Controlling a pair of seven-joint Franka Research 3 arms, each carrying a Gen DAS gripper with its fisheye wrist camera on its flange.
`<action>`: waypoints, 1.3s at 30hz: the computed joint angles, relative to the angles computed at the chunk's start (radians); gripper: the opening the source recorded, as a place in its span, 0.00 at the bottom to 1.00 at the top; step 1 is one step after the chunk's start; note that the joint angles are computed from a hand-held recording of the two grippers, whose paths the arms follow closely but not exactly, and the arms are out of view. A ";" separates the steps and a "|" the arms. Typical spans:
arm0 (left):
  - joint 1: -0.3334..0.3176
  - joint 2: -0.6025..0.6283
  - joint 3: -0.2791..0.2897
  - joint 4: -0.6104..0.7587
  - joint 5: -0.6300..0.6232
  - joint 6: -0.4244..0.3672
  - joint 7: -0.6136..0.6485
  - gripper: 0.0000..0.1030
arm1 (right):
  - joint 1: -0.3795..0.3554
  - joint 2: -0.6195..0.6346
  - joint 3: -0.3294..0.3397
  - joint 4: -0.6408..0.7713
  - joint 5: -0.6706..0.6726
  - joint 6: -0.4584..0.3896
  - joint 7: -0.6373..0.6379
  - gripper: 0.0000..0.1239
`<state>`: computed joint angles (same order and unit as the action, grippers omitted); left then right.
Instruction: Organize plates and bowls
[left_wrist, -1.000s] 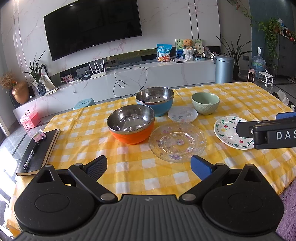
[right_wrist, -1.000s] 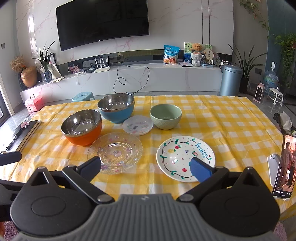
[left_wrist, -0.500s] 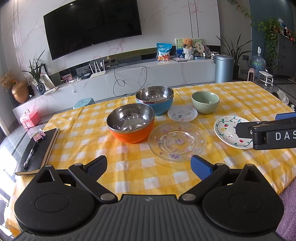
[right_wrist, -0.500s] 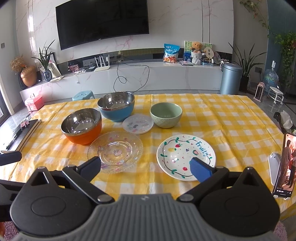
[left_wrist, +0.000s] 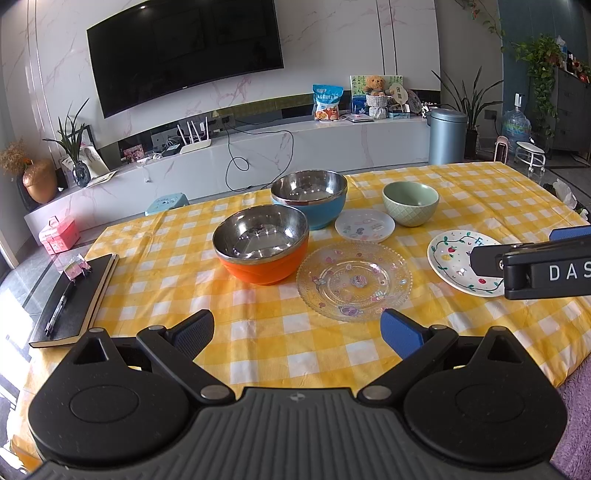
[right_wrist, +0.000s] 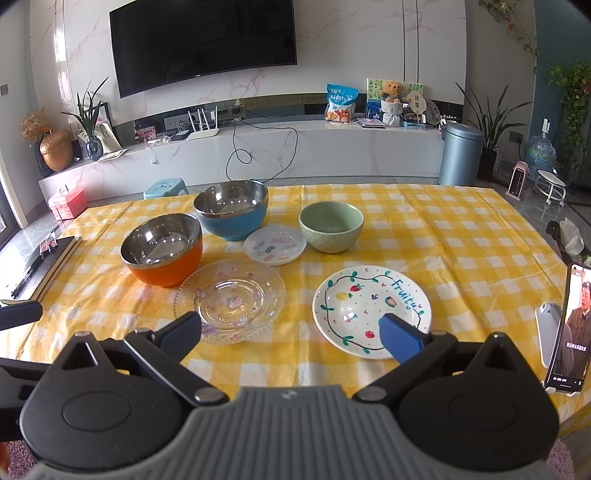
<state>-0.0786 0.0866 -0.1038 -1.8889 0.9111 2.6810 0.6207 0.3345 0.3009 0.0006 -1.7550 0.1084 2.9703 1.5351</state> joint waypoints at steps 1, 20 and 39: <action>0.000 0.000 0.000 0.000 0.002 0.000 -0.003 1.00 | 0.001 0.002 -0.001 0.004 -0.001 -0.004 0.002 0.81; 0.000 0.001 0.000 0.001 -0.010 0.001 0.008 1.00 | 0.003 0.010 -0.003 0.012 -0.003 -0.011 0.007 0.81; 0.027 0.071 0.034 0.023 -0.028 0.158 -0.081 1.00 | -0.250 0.140 0.336 0.038 0.328 0.278 -0.413 0.81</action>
<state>-0.0512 0.1579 -0.0697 -1.8663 0.8828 2.8391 0.5395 0.0848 0.4407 0.3366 -1.7173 0.4360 3.2478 1.1226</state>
